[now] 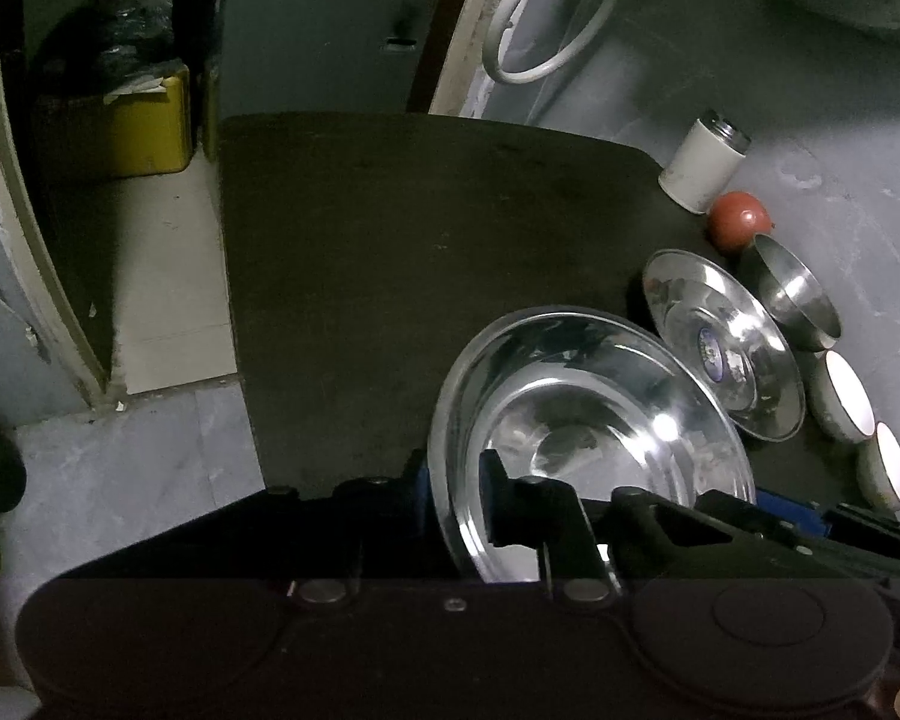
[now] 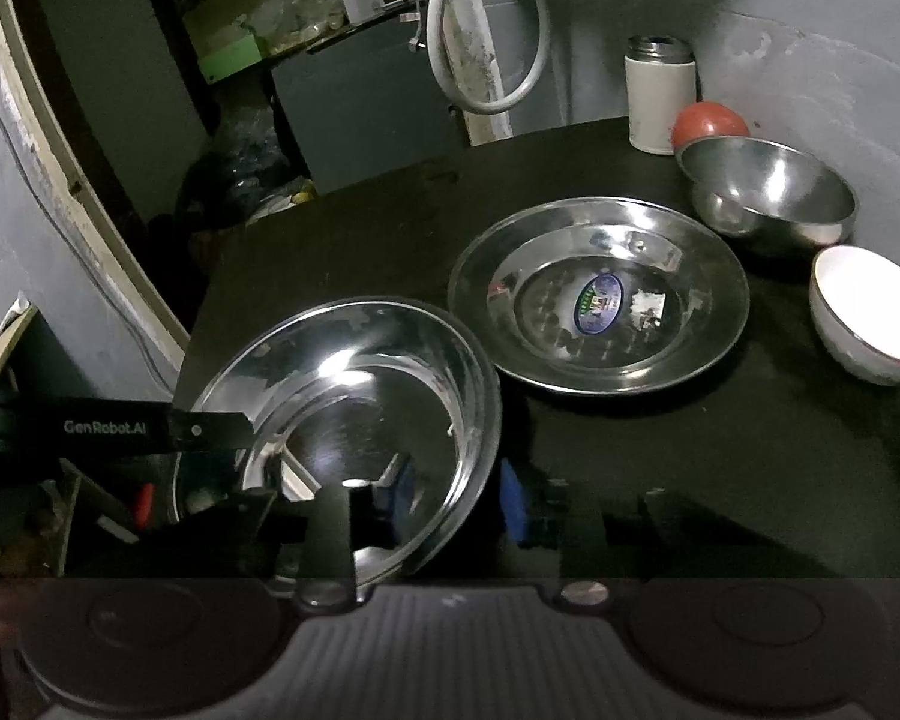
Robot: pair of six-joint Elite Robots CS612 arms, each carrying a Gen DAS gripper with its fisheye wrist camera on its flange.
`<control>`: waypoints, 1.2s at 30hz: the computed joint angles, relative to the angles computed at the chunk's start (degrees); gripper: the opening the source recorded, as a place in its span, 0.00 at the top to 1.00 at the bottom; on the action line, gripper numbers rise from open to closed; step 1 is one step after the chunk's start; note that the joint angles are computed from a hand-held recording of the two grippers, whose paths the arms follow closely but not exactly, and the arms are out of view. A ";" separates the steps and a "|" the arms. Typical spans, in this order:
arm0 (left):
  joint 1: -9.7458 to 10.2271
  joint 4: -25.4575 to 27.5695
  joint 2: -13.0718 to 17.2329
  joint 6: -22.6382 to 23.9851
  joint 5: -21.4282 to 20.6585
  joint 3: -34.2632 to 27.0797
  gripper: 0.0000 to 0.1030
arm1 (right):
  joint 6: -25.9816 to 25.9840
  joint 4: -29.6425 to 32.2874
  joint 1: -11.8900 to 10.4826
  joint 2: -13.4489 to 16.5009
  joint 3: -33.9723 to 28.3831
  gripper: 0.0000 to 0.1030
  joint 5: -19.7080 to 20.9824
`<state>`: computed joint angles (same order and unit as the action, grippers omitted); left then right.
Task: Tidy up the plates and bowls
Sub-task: 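Carry the large steel plate with both grippers and lower it onto the table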
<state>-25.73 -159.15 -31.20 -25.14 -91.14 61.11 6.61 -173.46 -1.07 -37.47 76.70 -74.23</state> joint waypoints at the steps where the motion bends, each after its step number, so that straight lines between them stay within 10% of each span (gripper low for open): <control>1: -0.04 -0.20 -0.04 -0.07 0.19 0.14 0.85 | -0.19 0.08 0.07 -0.03 -0.01 0.69 -0.21; 20: -1.60 -10.85 -4.19 -2.36 5.86 7.93 0.86 | -3.17 -4.48 -0.44 -1.38 1.89 0.70 2.56; 36: -6.20 -16.54 -10.45 -1.41 7.70 18.81 0.85 | -9.27 -10.32 -4.34 -9.81 16.12 0.70 7.94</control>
